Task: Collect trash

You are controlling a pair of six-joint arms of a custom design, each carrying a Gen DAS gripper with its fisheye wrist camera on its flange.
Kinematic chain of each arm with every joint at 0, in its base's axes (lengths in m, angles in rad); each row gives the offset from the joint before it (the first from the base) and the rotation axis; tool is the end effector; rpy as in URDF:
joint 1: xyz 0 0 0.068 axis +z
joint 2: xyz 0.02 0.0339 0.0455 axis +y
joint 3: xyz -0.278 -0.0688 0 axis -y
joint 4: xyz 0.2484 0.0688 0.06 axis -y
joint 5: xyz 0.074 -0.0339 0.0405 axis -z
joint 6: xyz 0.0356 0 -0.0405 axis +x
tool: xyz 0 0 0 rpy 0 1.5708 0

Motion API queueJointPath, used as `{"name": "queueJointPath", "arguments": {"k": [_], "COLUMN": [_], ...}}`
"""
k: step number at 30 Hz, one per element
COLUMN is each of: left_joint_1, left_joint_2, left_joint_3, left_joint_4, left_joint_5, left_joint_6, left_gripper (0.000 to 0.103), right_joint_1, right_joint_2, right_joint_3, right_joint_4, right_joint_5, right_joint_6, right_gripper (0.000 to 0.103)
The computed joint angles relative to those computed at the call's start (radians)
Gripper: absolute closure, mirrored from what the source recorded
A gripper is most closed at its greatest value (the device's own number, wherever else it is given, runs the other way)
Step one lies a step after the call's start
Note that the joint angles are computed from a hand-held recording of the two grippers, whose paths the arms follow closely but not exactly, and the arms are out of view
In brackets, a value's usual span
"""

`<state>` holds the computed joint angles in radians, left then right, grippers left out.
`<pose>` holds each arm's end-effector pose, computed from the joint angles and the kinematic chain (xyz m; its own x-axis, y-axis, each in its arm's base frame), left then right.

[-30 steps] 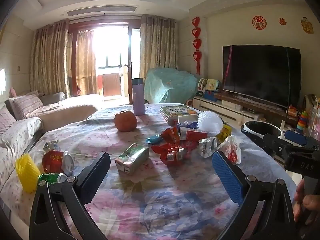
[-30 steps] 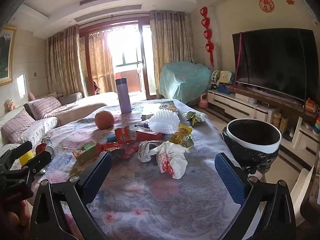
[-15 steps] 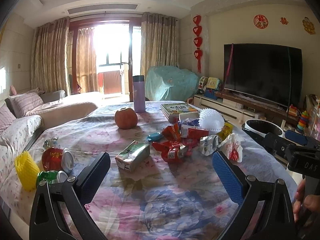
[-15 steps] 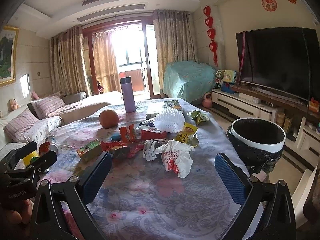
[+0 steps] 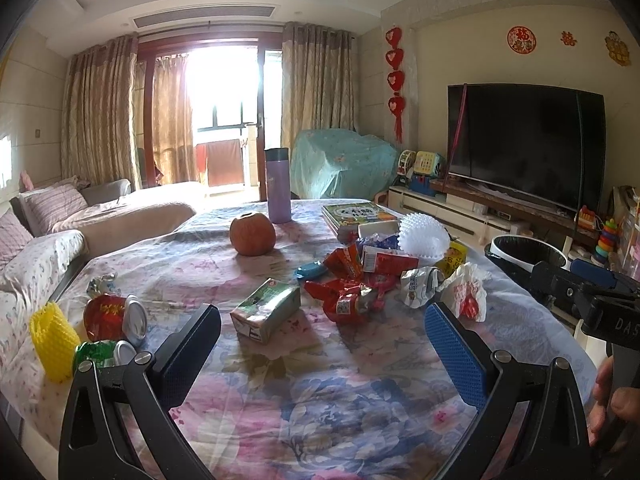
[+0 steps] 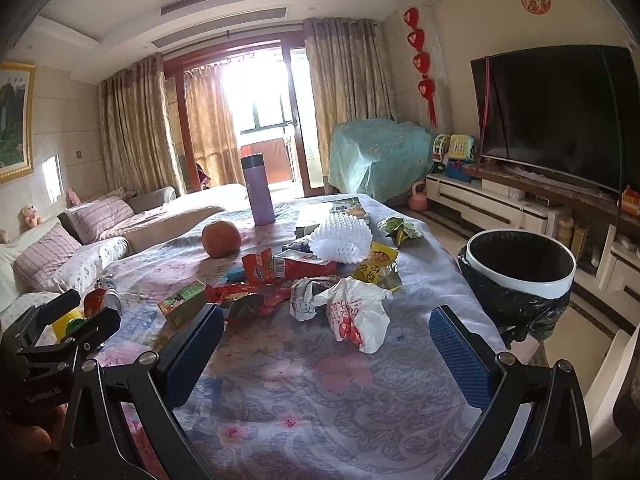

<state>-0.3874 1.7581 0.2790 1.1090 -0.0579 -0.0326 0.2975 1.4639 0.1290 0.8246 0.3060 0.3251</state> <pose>0.2382 -0.0949 0.1052 -0.3454 0.1058 -0.9325 0.3161 0.9487 -0.0095 0.1952 0.0486 0.1097 -0.4515 0.1801 -0.8739 0.1224 0.9827 0.1393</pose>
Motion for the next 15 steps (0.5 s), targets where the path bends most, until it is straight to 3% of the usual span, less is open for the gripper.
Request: {"name": "queueJointPath", "arguments": {"k": [15], "left_joint_1": [-0.001], "left_joint_2": [0.004], "left_joint_3": [0.006], "left_joint_4": [-0.007], "left_joint_5": [-0.004], "left_joint_6": [0.005], "left_gripper": [0.001], "right_joint_1": [-0.003], "right_joint_2": [0.011], "right_joint_3": [0.009], "right_joint_4": [-0.001], "right_joint_5": [0.001], "right_joint_6": [0.011], "right_gripper": [0.000]}}
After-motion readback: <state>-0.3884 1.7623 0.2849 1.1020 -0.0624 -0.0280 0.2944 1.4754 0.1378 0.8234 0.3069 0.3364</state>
